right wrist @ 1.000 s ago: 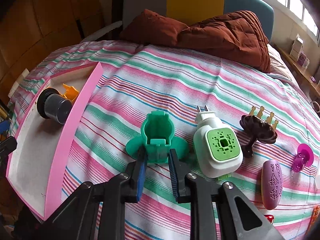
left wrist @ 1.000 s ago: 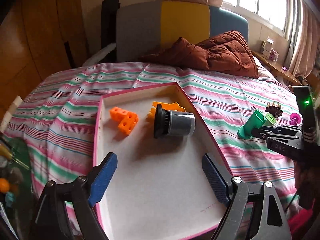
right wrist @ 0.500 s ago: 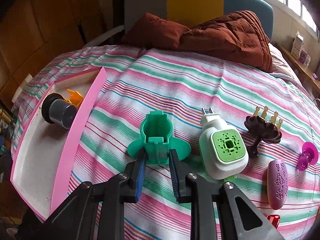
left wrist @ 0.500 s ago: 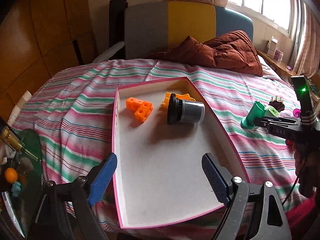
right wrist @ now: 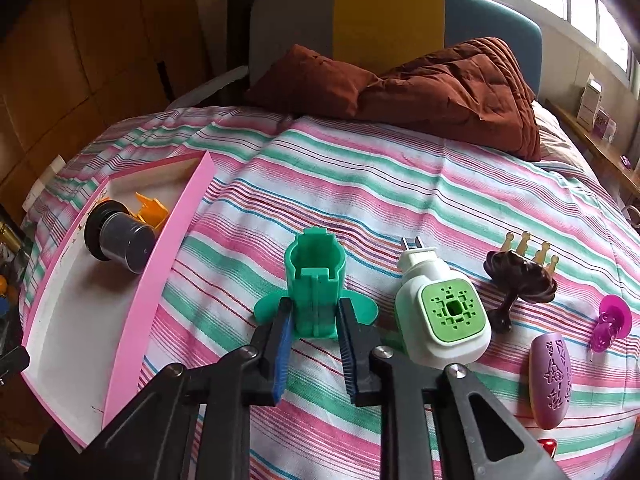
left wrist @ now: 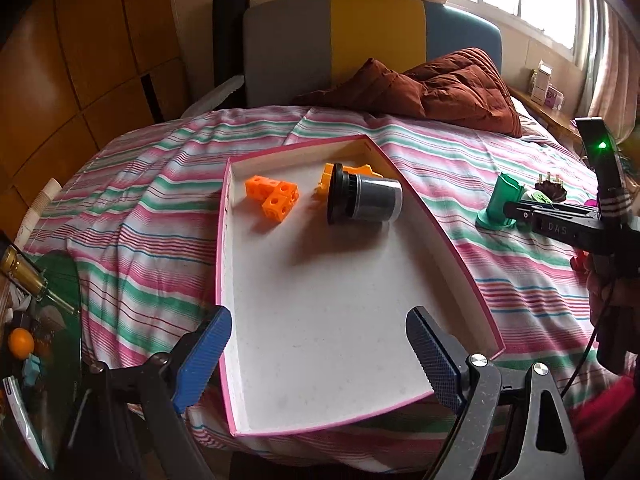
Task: Organize rigid objects
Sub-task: 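Carry the green holder into the tray and open the right tool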
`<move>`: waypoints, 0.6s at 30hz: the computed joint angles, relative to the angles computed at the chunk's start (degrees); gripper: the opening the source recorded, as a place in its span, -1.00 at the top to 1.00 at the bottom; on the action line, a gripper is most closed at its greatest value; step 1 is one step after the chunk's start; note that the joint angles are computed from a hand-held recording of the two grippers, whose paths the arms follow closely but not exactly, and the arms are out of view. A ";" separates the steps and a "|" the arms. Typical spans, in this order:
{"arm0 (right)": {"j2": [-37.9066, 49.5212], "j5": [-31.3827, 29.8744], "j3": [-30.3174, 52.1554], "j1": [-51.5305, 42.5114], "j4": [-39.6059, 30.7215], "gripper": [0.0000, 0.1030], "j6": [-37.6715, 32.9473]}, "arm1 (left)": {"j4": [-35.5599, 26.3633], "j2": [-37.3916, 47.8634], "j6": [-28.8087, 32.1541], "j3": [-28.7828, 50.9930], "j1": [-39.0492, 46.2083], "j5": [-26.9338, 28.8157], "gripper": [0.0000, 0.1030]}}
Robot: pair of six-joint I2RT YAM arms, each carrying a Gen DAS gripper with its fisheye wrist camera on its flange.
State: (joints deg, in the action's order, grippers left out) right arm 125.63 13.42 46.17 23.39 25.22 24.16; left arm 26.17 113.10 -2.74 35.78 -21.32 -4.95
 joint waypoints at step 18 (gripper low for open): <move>-2.12 -2.89 -1.54 2.38 2.51 0.60 -1.28 | 1.76 -1.97 -0.19 -2.84 3.22 0.09 -0.74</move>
